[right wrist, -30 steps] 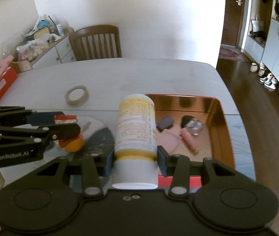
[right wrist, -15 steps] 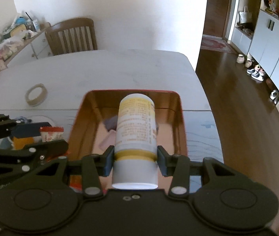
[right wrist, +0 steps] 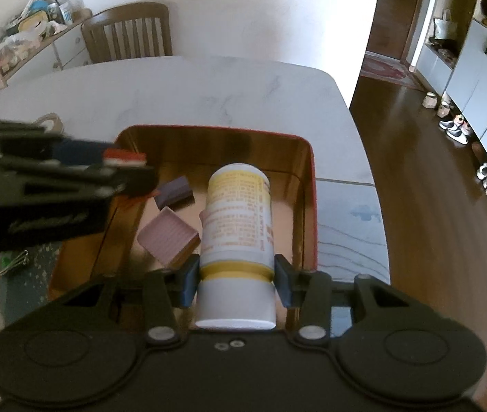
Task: Organize rigid objects
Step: 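Lower both tools into the tin and open them to release the items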
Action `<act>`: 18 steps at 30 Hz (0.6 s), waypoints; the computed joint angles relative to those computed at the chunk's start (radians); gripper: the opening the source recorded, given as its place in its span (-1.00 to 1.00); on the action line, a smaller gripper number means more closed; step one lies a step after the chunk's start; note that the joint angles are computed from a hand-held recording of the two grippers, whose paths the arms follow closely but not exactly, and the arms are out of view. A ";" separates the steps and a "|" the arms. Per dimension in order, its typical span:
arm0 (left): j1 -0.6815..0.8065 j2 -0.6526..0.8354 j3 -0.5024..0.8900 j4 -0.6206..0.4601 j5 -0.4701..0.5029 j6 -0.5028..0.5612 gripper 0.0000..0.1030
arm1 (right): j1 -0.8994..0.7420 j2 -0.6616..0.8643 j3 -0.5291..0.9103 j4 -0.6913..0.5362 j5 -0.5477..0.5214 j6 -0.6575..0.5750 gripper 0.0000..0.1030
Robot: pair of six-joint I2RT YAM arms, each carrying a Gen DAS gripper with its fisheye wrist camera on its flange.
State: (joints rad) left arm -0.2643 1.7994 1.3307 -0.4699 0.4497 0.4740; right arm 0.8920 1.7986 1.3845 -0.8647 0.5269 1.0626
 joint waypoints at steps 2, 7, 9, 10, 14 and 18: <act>-0.019 0.020 0.013 0.013 -0.018 -0.009 -0.26 | -0.007 -0.005 -0.009 0.014 -0.006 -0.012 -0.16; -0.047 0.060 0.038 0.024 -0.042 -0.020 -0.26 | -0.013 -0.001 -0.023 0.035 -0.005 -0.052 -0.16; -0.062 0.081 0.056 0.014 -0.070 -0.024 -0.26 | -0.019 -0.002 -0.032 0.046 -0.013 -0.061 -0.16; -0.069 0.092 0.067 0.004 -0.079 -0.029 -0.26 | -0.020 -0.001 -0.033 0.048 -0.015 -0.063 -0.16; -0.078 0.126 0.104 -0.025 -0.085 -0.042 -0.26 | -0.018 0.002 -0.042 0.053 -0.009 -0.076 -0.16; -0.088 0.141 0.112 -0.030 -0.095 -0.032 -0.26 | -0.020 0.014 -0.040 0.048 -0.008 -0.086 -0.16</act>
State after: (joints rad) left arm -0.3523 1.9399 1.4428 -0.5002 0.3551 0.4422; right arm 0.8718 1.8127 1.3448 -0.8170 0.5188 0.9768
